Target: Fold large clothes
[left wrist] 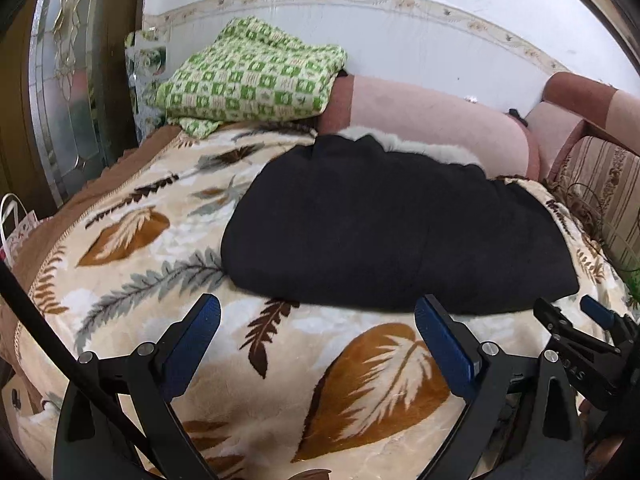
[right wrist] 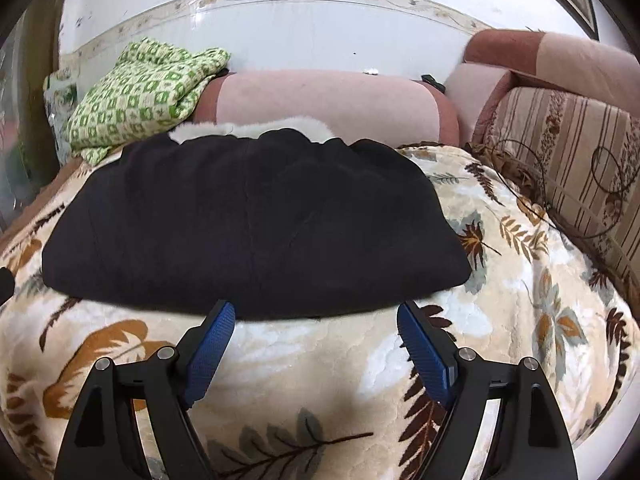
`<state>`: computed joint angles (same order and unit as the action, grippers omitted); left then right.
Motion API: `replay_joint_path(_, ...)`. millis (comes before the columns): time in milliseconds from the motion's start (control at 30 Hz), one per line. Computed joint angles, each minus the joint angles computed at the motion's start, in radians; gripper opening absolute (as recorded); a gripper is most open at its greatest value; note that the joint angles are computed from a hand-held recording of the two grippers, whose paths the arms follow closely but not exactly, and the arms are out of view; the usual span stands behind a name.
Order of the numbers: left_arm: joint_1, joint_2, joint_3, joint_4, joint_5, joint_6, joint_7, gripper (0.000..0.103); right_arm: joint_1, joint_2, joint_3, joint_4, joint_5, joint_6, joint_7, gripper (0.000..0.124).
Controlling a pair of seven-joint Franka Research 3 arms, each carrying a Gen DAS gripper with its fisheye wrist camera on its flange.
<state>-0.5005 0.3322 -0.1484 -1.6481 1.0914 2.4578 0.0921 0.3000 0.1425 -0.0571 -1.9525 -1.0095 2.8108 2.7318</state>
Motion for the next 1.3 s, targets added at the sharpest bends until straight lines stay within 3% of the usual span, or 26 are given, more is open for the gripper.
replay_joint_path(433, 0.011, 0.051, 0.008, 0.032, -0.116, -0.045, 0.072, 0.097, 0.043, 0.047, -0.005, 0.041, -0.003, -0.034, -0.095, 0.088)
replay_joint_path(733, 0.006, 0.056, 0.012, 0.037, -0.129, -0.050, 0.084, 0.097, 0.040, 0.056, -0.011, 0.045, 0.095, -0.048, -0.144, 0.088)
replay_joint_path(1300, 0.002, 0.059, 0.013, 0.039, -0.152, -0.051, 0.100, 0.097, 0.050, 0.054, -0.019, 0.046, 0.072, -0.048, -0.127, 0.088)
